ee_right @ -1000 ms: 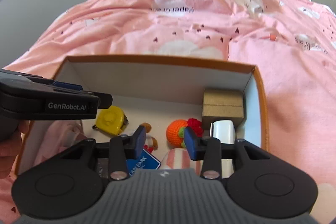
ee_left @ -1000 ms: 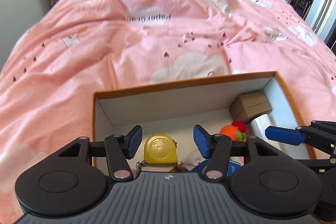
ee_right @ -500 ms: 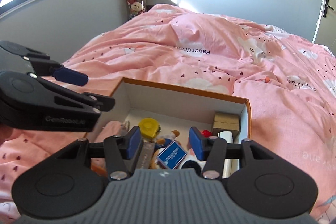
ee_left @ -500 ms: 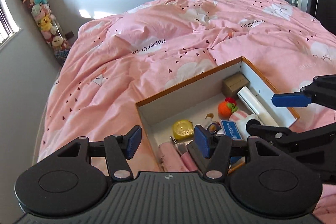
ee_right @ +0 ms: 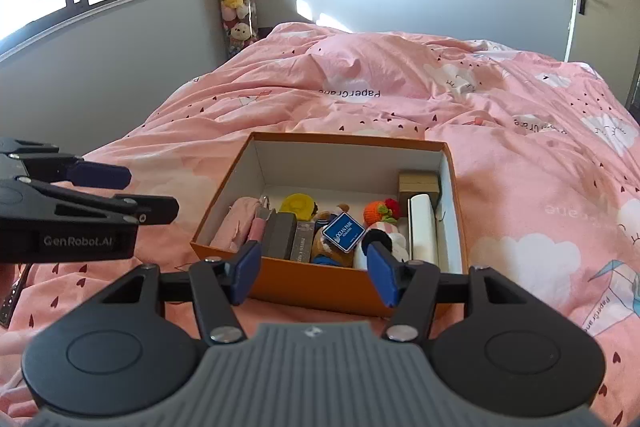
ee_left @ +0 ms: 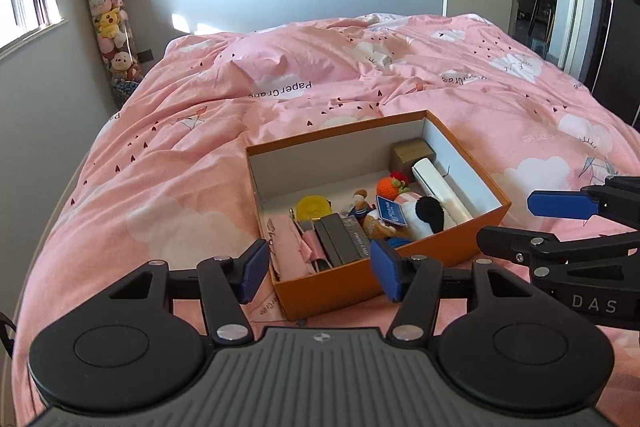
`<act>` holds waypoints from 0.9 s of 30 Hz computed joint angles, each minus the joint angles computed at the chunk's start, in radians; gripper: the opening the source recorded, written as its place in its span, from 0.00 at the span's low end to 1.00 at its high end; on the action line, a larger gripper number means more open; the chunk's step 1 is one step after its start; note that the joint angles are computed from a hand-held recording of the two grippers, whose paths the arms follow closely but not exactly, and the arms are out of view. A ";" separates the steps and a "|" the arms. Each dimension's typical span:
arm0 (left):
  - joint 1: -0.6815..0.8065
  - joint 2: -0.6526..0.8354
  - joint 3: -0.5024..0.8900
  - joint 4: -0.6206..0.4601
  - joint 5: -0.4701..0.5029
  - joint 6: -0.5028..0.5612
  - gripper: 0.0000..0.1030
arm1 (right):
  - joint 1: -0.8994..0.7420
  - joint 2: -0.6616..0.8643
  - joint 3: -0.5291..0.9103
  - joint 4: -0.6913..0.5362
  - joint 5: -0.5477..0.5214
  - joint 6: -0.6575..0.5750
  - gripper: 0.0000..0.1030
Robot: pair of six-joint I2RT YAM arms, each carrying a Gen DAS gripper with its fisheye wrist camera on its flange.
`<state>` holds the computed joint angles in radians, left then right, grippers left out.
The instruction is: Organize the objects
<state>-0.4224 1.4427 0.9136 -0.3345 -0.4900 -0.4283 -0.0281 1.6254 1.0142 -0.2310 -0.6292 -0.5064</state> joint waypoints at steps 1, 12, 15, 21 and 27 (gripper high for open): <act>-0.014 -0.006 -0.029 0.032 -0.008 -0.016 0.65 | -0.007 -0.017 -0.030 0.026 0.000 0.006 0.59; -0.133 0.073 -0.099 0.036 -0.043 -0.260 0.64 | -0.046 -0.082 -0.244 0.238 0.087 0.081 0.60; -0.119 0.079 -0.097 0.008 -0.027 -0.300 0.64 | -0.042 -0.081 -0.264 0.249 0.092 0.071 0.60; -0.147 0.080 -0.086 -0.036 -0.064 -0.332 0.64 | -0.047 -0.079 -0.269 0.247 0.088 0.076 0.60; -0.160 0.084 -0.078 -0.044 -0.081 -0.329 0.64 | -0.059 -0.091 -0.286 0.265 0.070 0.074 0.60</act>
